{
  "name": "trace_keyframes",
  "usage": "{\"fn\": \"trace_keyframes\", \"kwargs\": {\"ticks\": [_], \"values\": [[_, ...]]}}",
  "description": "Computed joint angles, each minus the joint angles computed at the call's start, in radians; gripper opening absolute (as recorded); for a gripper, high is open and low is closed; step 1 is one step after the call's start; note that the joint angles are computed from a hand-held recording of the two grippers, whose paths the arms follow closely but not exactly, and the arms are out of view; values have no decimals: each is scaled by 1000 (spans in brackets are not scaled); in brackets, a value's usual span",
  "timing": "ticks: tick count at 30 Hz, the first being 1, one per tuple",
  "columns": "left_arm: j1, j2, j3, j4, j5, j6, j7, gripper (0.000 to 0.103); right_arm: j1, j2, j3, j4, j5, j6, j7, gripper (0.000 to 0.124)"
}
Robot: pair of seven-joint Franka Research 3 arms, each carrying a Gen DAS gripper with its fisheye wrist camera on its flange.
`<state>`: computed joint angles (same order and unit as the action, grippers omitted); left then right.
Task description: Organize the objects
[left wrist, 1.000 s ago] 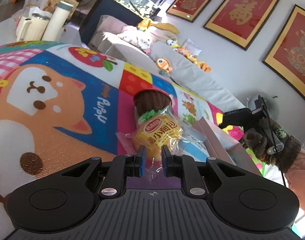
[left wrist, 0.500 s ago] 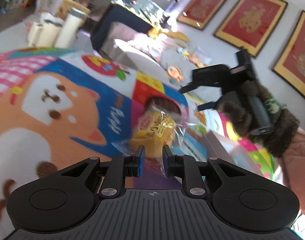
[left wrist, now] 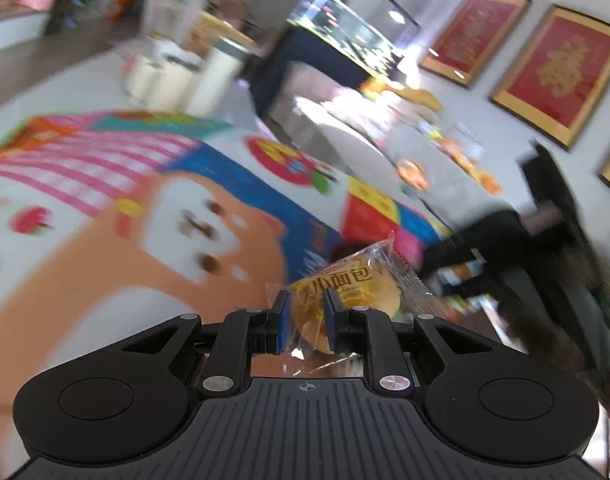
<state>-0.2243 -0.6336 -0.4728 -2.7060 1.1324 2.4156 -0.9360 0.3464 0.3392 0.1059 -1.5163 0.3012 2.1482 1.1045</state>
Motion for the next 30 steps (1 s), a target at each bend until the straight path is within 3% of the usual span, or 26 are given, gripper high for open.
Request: {"fn": "trace_keyframes", "kwargs": {"ticks": [2, 3, 4, 5, 7, 9, 13, 15, 16, 17, 19, 21, 23, 26, 30], "values": [[-27, -50, 8, -30, -46, -24, 16, 20, -20, -45, 12, -29, 20, -76, -89, 28], [-38, -86, 20, -57, -57, -6, 9, 20, -33, -50, 17, -21, 63, -101, -112, 33], [-44, -111, 29, -77, -70, 9, 11, 20, -58, -61, 25, -22, 103, -101, -127, 46], [-49, -131, 35, -92, -88, 21, 20, 20, -48, -71, 4, -29, 111, -45, -115, 59], [-46, -162, 27, -110, -115, 29, 37, 20, -25, -64, -20, -33, 45, 93, -53, 62], [-40, -184, 5, -115, -128, 26, 55, 20, -3, -13, -51, 21, -65, 130, 47, 62], [-36, -182, -31, -86, -105, 18, 164, 20, 26, 101, -91, 125, -213, 94, 205, 62], [-39, -153, -37, -56, -69, 37, 263, 20, 12, 126, -67, 140, -187, 95, 201, 55], [-43, -135, -41, -40, -59, 41, 309, 20, 14, 117, -59, 114, -188, 129, 192, 37], [-47, -114, -45, -23, -56, 45, 350, 20, 3, 100, -42, 92, -169, 139, 152, 27], [-61, -77, -33, -1, -40, 96, 417, 20, -21, 40, -13, 27, -100, 169, 100, 27], [-57, -51, -39, 15, -15, 153, 437, 20, -77, -70, 30, -82, 45, 194, -50, 27], [-44, -30, -62, 33, 15, 181, 429, 20, -114, -179, 35, -173, 186, 159, -177, 26], [-37, 25, -63, 74, 51, 252, 437, 20, -148, -369, -18, -337, 351, 61, -364, 26], [-42, 132, -81, 162, 70, 270, 516, 20, -165, -588, -123, -553, 406, -28, -528, 26]]}}
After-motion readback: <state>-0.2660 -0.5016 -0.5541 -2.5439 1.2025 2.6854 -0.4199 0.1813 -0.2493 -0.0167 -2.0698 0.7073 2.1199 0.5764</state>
